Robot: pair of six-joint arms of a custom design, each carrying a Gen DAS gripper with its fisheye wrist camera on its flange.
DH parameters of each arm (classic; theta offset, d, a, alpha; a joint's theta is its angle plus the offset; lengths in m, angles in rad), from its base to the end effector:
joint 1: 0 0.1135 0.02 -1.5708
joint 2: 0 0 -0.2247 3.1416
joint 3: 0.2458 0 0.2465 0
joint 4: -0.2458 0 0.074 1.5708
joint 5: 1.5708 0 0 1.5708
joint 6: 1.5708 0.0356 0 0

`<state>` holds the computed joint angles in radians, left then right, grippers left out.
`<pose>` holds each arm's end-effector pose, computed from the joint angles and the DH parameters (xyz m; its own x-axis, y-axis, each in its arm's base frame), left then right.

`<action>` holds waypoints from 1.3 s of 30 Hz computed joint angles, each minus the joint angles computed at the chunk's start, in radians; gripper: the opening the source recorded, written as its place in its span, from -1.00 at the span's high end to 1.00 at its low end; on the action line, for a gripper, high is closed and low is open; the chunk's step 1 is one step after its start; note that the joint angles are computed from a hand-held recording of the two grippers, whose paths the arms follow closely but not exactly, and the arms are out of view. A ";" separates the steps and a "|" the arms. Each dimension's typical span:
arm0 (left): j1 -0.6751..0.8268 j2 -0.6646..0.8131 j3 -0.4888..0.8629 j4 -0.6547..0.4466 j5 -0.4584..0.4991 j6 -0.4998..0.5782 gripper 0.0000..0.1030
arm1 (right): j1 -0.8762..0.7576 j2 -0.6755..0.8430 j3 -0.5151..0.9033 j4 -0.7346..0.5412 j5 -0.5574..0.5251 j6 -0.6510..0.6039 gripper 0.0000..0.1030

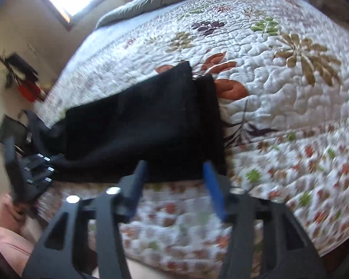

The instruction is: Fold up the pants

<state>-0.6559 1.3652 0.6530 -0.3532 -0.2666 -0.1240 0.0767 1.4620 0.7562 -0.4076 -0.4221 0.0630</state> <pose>0.2013 -0.1431 0.1278 -0.7484 0.4254 -0.5089 0.3978 0.9018 0.1689 0.2616 0.0347 0.1319 -0.9085 -0.0122 -0.4176 -0.1935 0.8982 0.3946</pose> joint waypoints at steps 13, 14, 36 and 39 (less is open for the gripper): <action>0.072 0.015 0.067 -0.069 0.090 -0.015 0.80 | -0.006 0.224 0.114 0.167 -0.255 0.422 0.90; 0.075 0.010 0.075 -0.083 0.096 -0.024 0.80 | 0.000 0.225 0.131 0.160 -0.258 0.434 0.90; -0.022 0.028 0.043 -0.061 0.028 -0.109 0.69 | 0.358 -0.085 0.287 -0.314 0.516 0.519 0.25; -0.015 0.015 0.032 -0.053 0.033 -0.119 0.69 | 0.467 0.009 0.354 -0.243 0.399 0.515 0.21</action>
